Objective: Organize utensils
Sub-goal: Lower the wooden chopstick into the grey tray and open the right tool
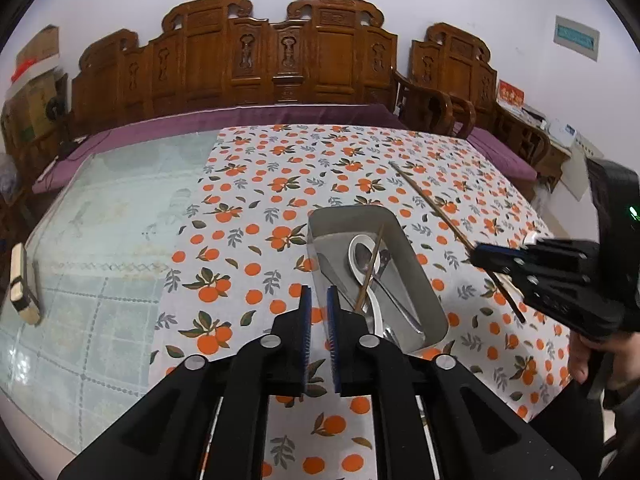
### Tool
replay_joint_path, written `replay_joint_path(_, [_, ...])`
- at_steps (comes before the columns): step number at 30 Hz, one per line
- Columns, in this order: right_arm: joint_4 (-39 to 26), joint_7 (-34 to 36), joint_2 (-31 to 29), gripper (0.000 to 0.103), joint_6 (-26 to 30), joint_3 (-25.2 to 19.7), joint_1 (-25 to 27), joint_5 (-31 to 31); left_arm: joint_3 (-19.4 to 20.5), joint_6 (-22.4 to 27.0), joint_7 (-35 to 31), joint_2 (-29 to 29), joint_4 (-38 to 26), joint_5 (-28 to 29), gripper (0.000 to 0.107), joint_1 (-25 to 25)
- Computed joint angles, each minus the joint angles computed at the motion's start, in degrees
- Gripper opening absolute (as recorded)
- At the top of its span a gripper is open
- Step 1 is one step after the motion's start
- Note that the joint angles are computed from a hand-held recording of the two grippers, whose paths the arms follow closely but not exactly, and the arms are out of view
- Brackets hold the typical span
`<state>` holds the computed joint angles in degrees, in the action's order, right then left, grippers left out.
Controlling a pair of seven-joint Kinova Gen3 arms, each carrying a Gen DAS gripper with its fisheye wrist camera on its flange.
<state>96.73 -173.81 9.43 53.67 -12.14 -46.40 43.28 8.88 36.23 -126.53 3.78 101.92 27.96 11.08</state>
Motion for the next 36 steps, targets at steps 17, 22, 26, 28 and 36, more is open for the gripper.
replay_joint_path(17, [-2.9, 10.0, 8.6, 0.006, -13.5, 5.6, 4.1, -11.5, -0.6, -4.0, 3.2, 0.1, 0.4, -2.8, 0.080, -0.3])
replay_joint_path(22, [-3.2, 13.1, 10.1, 0.006, -14.8, 6.7, 4.2, -14.8, -0.3, -4.2, 4.2, 0.4, 0.4, -3.8, 0.081, -0.3])
replay_joint_path(26, [-2.2, 12.7, 9.9, 0.008, -16.5, 8.1, 3.3, -15.0, 0.0, -4.1, 4.4, 0.4, 0.6, -4.1, 0.081, -0.2])
replay_joint_path(28, [-1.1, 12.0, 9.1, 0.008, -17.8, 8.7, 2.7, -14.2, 0.1, -4.4, 5.0, 0.1, 0.9, -4.8, 0.081, 0.2])
replay_joint_path(36, [5.4, 6.4, 0.5, 0.008, -16.1, 7.5, 0.2, -6.0, 0.6, -5.4, 9.5, -0.6, 1.2, -7.4, 0.081, 2.2])
